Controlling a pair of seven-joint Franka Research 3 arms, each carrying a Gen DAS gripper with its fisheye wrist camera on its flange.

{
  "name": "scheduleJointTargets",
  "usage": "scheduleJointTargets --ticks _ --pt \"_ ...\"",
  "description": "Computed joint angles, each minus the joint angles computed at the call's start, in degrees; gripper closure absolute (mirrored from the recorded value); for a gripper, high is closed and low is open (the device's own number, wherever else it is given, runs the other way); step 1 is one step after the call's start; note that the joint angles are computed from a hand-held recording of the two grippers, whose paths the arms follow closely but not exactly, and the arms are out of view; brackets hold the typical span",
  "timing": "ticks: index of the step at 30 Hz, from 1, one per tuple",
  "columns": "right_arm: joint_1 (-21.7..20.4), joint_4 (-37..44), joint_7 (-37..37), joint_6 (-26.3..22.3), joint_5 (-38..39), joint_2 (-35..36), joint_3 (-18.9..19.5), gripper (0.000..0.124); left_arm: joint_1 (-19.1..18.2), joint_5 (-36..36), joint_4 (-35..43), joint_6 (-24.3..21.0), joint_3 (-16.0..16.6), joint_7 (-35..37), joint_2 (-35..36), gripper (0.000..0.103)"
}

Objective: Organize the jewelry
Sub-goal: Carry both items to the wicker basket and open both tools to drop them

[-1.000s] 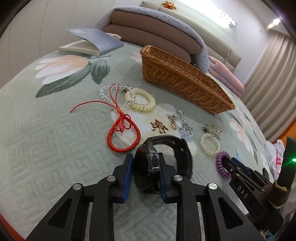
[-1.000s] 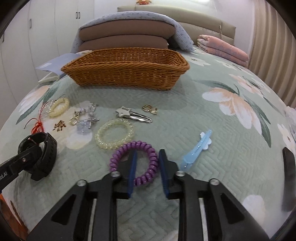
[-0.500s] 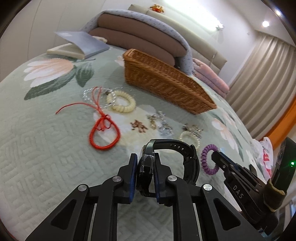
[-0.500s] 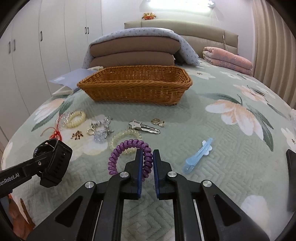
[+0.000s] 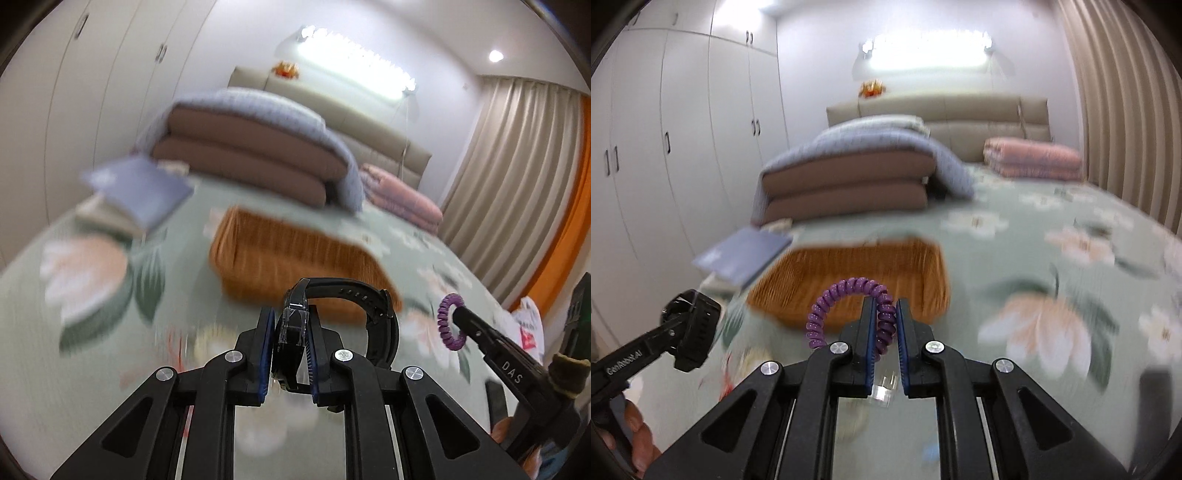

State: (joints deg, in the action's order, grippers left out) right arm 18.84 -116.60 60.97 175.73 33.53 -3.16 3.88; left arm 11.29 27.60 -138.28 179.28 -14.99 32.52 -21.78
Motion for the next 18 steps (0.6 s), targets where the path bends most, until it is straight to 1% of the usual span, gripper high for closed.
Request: scheduleJointTargets --ticks 1,3,4,5,6,7,9,11,15,16,18 --pt "-0.4 2.4 2.5 0.8 -3.2 1.9 0.3 0.111 0.5 0.3 2.6 0.2 0.0 0.6 1.9 0.087" --pt "-0.7 6.9 8.3 1.3 -9.7 5.8 0.2 0.111 0.1 0.5 7.3 0.3 0.8 1.9 5.9 0.087" --pt "-0.4 9.3 11.2 1.2 -13.0 7.9 -0.3 0.111 1.1 1.6 9.2 0.3 0.3 1.7 7.5 0.087" --pt "-0.1 11.0 13.4 0.8 -15.4 9.4 -0.8 0.111 3.1 3.9 11.6 0.2 -1.3 0.4 9.6 0.087" --pt "0.5 14.3 16.1 -0.3 -18.0 12.1 -1.7 0.111 5.0 7.2 14.5 -0.7 -2.8 -1.6 12.1 0.087" --pt "0.6 17.0 17.3 -1.4 -18.9 14.3 -1.8 0.111 5.7 9.8 17.5 -1.9 -3.3 -3.1 14.9 0.087" --pt "1.0 21.3 19.7 -4.1 -21.2 18.1 -2.6 0.111 3.8 8.7 21.7 -3.0 -1.8 -0.8 19.7 0.087" --pt "0.7 25.8 21.1 -7.7 -21.8 22.2 -2.6 0.111 2.0 5.4 26.2 -5.3 -0.7 3.1 24.8 0.087" --pt "0.4 31.3 23.4 -14.4 -23.4 27.3 -3.2 0.111 -0.4 1.8 31.1 -8.9 0.9 8.2 31.3 0.087" --pt "0.1 32.2 23.7 -15.9 -23.4 28.1 -3.0 0.111 -1.0 1.2 31.8 -9.8 1.4 9.2 32.3 0.087" --pt "-2.1 34.1 21.9 -19.2 -20.5 29.3 -0.6 0.111 -1.7 -1.5 33.1 -11.6 1.8 12.1 33.8 0.087"
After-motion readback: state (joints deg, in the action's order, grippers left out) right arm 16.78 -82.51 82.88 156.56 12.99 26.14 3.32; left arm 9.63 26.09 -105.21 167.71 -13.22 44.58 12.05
